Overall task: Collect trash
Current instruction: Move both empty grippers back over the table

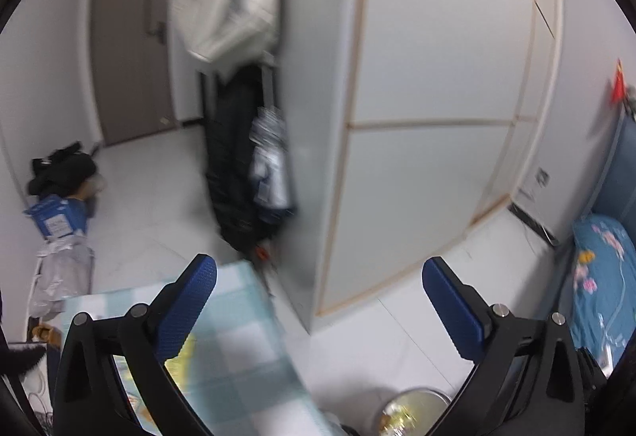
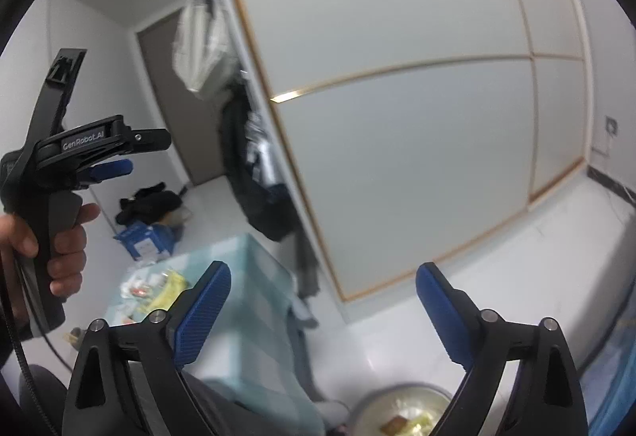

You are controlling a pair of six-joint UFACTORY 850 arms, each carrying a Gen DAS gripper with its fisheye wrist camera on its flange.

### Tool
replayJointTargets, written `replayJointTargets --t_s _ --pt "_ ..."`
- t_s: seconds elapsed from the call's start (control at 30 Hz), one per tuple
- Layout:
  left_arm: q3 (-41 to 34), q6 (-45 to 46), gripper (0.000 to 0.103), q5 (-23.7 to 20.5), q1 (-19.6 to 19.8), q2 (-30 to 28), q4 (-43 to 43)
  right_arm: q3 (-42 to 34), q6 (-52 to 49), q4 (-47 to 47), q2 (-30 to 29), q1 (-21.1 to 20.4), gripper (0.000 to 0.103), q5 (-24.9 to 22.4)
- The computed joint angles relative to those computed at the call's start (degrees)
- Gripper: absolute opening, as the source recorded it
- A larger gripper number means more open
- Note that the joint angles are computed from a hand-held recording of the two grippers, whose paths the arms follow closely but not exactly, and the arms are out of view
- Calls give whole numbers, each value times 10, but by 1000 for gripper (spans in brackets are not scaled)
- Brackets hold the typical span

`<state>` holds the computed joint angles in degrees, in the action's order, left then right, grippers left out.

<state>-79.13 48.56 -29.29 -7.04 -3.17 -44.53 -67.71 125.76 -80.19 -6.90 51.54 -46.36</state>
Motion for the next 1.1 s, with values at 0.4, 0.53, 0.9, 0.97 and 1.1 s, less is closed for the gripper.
replayJointTargets --t_s 0.4,0.53,0.9,0.97,1.1 --pt "29 -12 102 76 95 32 -19 -160 -41 -85 -102 21 101 43" --pt "36 -10 102 84 129 30 -42 -215 -68 -94 -142 25 101 69" --pt "60 -131 102 135 199 -9 36 -366 -145 -22 -256 10 101 184" --pt "72 -128 102 147 206 -8 38 -398 -207 35 -281 5 101 200" --pt "71 -169 102 151 220 -32 63 -468 -370 199 -332 -1 101 207"
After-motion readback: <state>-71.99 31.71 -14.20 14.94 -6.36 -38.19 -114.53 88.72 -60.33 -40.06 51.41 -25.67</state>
